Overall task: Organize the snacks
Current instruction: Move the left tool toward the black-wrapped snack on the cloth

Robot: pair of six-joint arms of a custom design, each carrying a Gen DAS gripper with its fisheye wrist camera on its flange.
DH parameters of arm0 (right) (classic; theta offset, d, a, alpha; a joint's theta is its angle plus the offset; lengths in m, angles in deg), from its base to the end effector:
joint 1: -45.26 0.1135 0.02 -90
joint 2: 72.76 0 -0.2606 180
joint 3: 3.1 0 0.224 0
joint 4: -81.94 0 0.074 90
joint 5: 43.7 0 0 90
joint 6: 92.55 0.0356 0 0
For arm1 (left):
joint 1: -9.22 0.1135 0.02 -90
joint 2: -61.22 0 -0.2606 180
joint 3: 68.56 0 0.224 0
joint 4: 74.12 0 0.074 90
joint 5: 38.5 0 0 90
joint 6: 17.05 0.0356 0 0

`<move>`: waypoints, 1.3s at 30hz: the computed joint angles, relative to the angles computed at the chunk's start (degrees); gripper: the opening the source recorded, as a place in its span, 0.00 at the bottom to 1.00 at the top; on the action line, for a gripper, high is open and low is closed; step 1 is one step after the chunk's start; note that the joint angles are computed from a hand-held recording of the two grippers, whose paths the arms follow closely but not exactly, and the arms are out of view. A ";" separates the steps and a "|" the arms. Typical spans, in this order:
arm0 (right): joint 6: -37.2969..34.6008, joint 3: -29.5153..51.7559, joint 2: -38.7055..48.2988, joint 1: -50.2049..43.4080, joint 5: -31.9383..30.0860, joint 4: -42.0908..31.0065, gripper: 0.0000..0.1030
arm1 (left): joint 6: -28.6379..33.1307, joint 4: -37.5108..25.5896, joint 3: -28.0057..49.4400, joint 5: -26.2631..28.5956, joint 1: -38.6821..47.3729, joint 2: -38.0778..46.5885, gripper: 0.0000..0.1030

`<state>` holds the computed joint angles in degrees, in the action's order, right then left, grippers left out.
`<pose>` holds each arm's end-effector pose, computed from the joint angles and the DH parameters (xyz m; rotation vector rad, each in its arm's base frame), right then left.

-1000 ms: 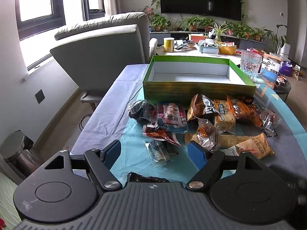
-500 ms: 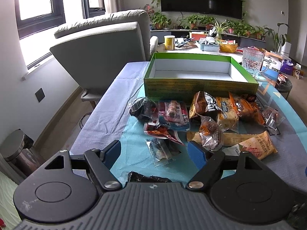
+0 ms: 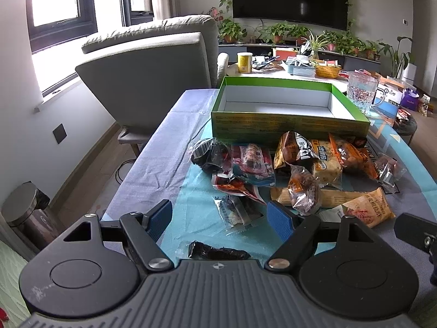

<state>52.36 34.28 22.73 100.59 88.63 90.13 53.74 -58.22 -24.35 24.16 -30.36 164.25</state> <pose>0.1493 0.1738 0.1060 0.2965 2.1566 0.1678 0.2201 -0.1608 0.1038 0.1602 2.2147 -0.0042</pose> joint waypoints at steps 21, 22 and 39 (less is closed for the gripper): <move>-3.29 4.77 3.40 -2.45 1.08 -2.06 0.26 | -1.34 -0.09 -2.32 1.42 0.85 -1.38 0.72; -3.35 4.82 3.54 -2.56 0.98 -1.98 0.26 | -1.32 -0.18 -2.19 1.53 0.81 -1.22 0.72; -3.37 7.08 6.09 -4.03 -1.83 -3.49 0.26 | -1.06 -1.13 -0.24 3.09 1.54 1.09 0.72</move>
